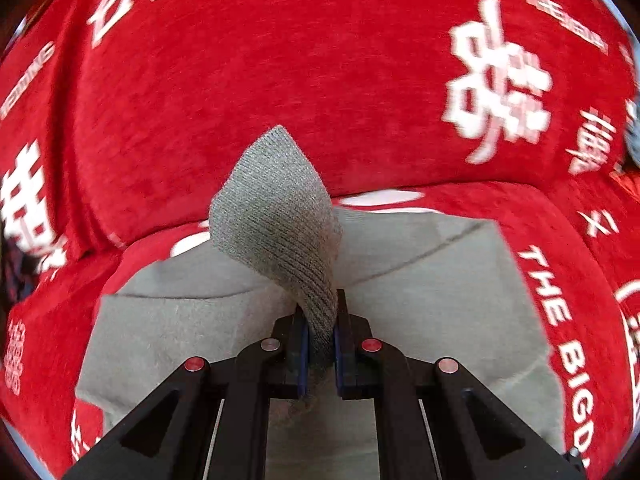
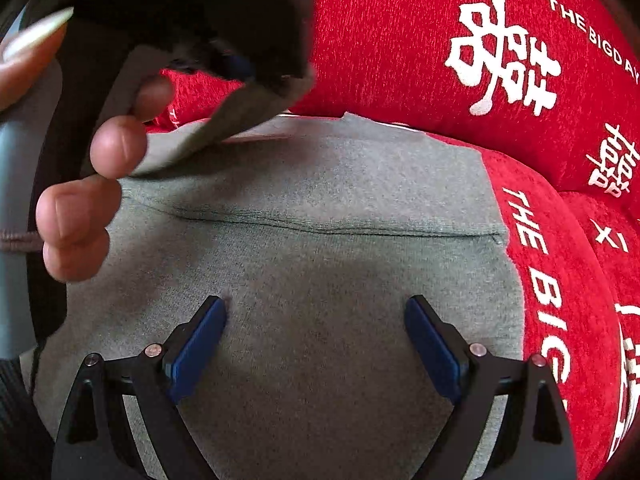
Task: Fold small clothes
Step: 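Carry the held sleeve across the sweater body with the left gripper, then release the sleeve onto the folded sweater with the left gripper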
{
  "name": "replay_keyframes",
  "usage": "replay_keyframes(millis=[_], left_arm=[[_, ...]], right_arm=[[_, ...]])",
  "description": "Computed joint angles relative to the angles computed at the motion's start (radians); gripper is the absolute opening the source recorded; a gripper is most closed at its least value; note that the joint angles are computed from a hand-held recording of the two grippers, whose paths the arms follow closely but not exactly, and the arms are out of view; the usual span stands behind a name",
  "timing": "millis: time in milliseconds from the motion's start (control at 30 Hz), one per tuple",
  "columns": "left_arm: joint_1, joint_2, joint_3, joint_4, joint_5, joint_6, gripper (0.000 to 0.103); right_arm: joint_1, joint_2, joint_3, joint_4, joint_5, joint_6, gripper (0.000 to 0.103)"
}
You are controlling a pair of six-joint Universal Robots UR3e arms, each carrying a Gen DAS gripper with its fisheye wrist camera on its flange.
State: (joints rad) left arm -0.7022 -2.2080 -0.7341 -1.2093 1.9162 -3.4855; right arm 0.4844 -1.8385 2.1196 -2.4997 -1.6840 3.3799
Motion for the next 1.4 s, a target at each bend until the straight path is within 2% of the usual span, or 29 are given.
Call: replay_keyframes(millis=[233, 400, 700, 767, 800, 833, 867, 933, 1000, 1067, 1233, 1333, 1400], left_arm=[[-0.049, -0.097, 0.166, -0.057, -0.097, 0.153, 0.011], [-0.063, -0.118, 0.177, -0.088, -0.171, 0.227, 0.011], [-0.022, -0.158, 0.214, -0.182, -0.288, 0.232, 0.011], [-0.007, -0.161, 0.217, -0.200, -0.316, 0.226, 0.022], [-0.001, -0.150, 0.192, -0.178, -0.329, 0.220, 0.048], [0.001, -0.142, 0.174, -0.158, -0.328, 0.203, 0.088], [0.002, -0.128, 0.146, -0.132, -0.315, 0.186, 0.100], [0.009, -0.072, 0.041, -0.039, -0.317, 0.172, 0.102], [0.022, -0.044, 0.001, -0.017, -0.350, 0.170, 0.102], [0.031, 0.001, -0.059, 0.006, -0.342, 0.174, 0.102], [0.110, 0.276, -0.447, 0.209, -0.340, 0.163, 0.102], [0.151, 0.388, -0.626, 0.295, -0.259, 0.130, 0.102], [0.186, 0.423, -0.692, 0.296, -0.228, 0.076, 0.102]], right_arm=[[-0.007, -0.033, 0.035, -0.028, 0.027, 0.008, 0.093], [-0.023, -0.060, 0.062, -0.043, 0.057, 0.003, 0.093], [0.023, -0.015, 0.018, -0.025, -0.002, 0.017, 0.093], [0.040, 0.001, 0.005, -0.020, -0.022, 0.024, 0.093], [0.048, 0.008, 0.000, -0.020, -0.030, 0.028, 0.093], [0.057, 0.015, -0.005, -0.019, -0.039, 0.031, 0.093], [0.063, 0.019, -0.008, -0.020, -0.044, 0.034, 0.093], [0.078, 0.034, -0.015, -0.024, -0.055, 0.042, 0.093], [0.074, 0.031, -0.009, -0.031, -0.047, 0.045, 0.093], [0.066, 0.020, 0.001, -0.037, -0.032, 0.046, 0.093], [-0.007, -0.122, 0.056, -0.006, 0.040, 0.040, 0.093], [-0.013, -0.164, 0.035, -0.024, -0.005, 0.039, 0.093], [-0.025, -0.099, -0.055, -0.020, 0.000, 0.029, 0.093]])
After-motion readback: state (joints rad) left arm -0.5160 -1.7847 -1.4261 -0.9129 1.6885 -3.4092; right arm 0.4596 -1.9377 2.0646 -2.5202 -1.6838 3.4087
